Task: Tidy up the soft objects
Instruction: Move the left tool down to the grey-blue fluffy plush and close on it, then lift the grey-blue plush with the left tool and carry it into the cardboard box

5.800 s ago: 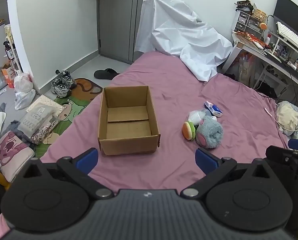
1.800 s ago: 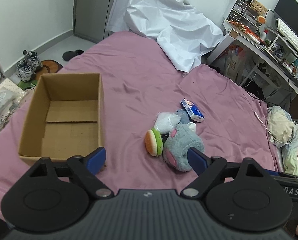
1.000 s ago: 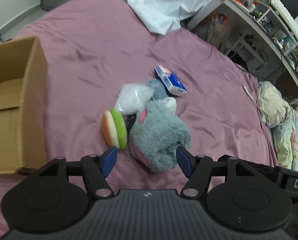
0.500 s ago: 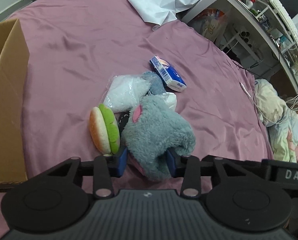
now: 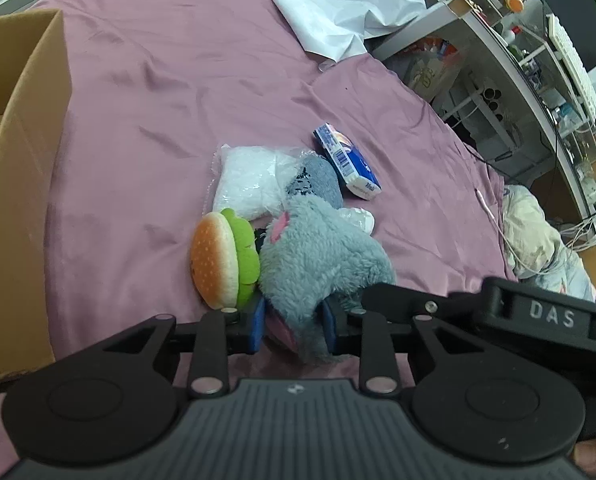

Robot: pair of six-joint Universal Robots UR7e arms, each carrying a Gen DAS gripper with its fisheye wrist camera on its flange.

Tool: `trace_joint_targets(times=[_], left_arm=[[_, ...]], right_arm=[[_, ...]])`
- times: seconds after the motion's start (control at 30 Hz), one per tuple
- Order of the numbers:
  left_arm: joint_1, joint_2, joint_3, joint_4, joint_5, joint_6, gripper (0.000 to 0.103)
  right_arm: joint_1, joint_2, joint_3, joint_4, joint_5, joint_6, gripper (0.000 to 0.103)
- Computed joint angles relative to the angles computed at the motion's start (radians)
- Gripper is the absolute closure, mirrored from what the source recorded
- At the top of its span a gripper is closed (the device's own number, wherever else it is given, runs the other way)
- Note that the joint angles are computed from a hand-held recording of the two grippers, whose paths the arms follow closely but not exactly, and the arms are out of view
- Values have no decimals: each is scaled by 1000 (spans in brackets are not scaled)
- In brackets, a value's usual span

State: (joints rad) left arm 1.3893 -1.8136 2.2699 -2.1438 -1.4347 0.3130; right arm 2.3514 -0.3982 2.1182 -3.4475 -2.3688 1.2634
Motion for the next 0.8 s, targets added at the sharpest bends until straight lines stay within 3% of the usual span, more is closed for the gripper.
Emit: trace_joint_targets(times=[0.17, 0.3, 0.53, 0.8], left_arm=[[21, 8, -6, -11, -19, -21, 77], [31, 11, -7, -16, -29, -29, 78], [6, -11, 0, -10, -17, -54, 78], [-44, -85, -12, 58, -31, -67, 79]], right_arm=[[-16, 38, -4, -95, -1, 17, 43], [-47, 68, 6, -212, 67, 24, 62], [-25, 71, -17, -159, 8, 54, 76], [48, 37, -22, -92, -68, 65, 78]])
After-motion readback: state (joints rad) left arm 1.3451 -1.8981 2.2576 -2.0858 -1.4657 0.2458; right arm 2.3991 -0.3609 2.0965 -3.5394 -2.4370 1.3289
